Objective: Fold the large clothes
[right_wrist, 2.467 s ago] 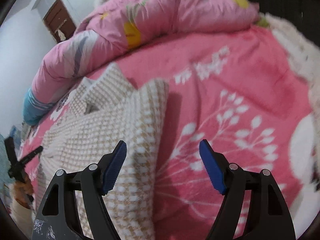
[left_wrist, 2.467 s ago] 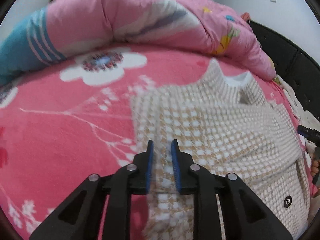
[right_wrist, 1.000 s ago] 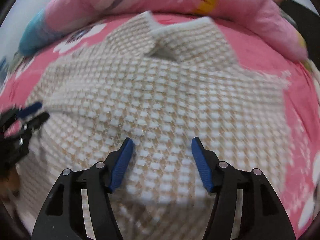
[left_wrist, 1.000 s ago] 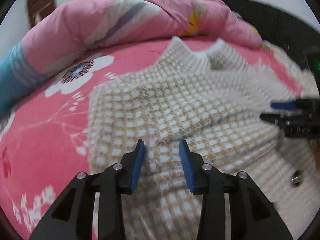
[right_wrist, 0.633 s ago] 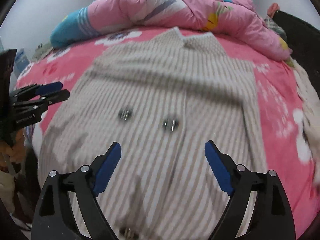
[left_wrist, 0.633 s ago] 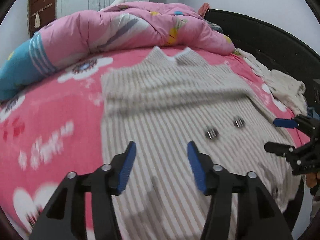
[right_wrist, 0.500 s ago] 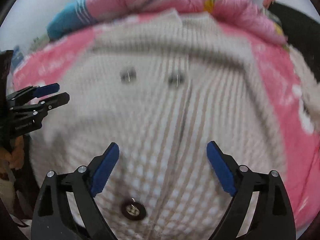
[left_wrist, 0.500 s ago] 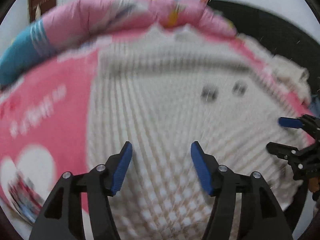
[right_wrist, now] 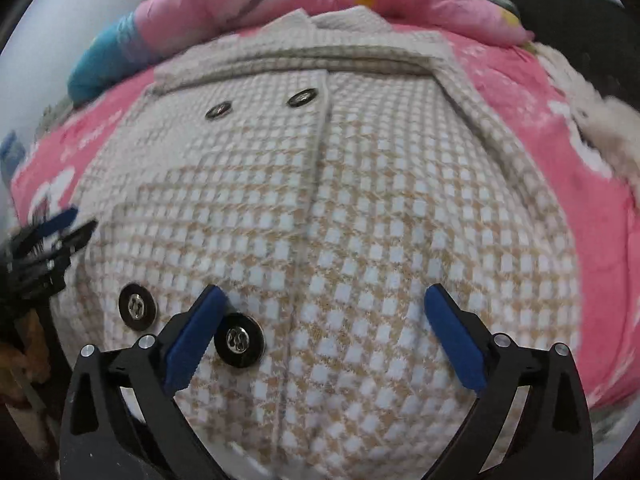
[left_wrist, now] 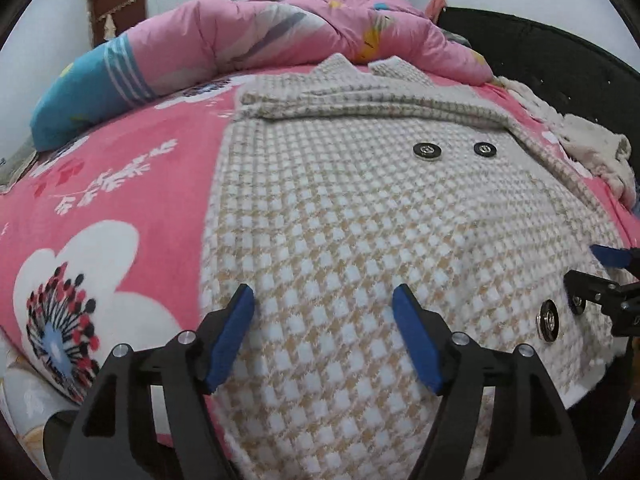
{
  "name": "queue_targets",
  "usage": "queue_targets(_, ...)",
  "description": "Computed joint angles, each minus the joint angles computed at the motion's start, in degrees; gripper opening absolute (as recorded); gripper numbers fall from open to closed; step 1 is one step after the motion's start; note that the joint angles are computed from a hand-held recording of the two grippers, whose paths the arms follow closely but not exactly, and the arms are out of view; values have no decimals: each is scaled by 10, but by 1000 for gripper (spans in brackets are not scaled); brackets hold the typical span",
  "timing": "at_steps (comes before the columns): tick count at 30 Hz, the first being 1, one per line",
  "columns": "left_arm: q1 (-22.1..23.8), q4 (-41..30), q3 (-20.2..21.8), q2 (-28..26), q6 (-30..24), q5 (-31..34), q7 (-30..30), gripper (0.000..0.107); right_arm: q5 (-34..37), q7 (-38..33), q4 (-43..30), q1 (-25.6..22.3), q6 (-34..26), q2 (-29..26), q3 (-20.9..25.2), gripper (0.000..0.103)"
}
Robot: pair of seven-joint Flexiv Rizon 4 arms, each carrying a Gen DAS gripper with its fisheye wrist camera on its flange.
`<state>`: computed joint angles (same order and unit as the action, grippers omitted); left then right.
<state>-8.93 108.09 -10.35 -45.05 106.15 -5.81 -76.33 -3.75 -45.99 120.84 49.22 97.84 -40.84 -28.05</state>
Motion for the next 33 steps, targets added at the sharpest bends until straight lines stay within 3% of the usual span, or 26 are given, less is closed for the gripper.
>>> queue_targets(4, 45, 40, -41, 14, 46, 31, -16, 70, 25, 2, 24, 51, 22, 2, -51, 95)
queue_targets(7, 80, 64, -68, 17, 77, 65, -33, 70, 40, -3, 12, 16, 4, -4, -11, 95)
queue_targets(9, 104, 84, -85, 16, 99, 93, -47, 70, 41, 9, 21, 26, 33, -10, -19, 95)
queue_targets(20, 151, 128, -89, -2, 188, 195, -108, 70, 54, 0, 25, 28, 29, -3, -16, 95)
queue_targets(29, 177, 163, -83, -15, 229, 257, -132, 70, 118, 5, 85, 90, 73, 18, -52, 95)
queue_targets(33, 199, 167, -97, -25, 215, 282, -141, 70, 150, -7, 100, 64, 107, 22, -12, 95)
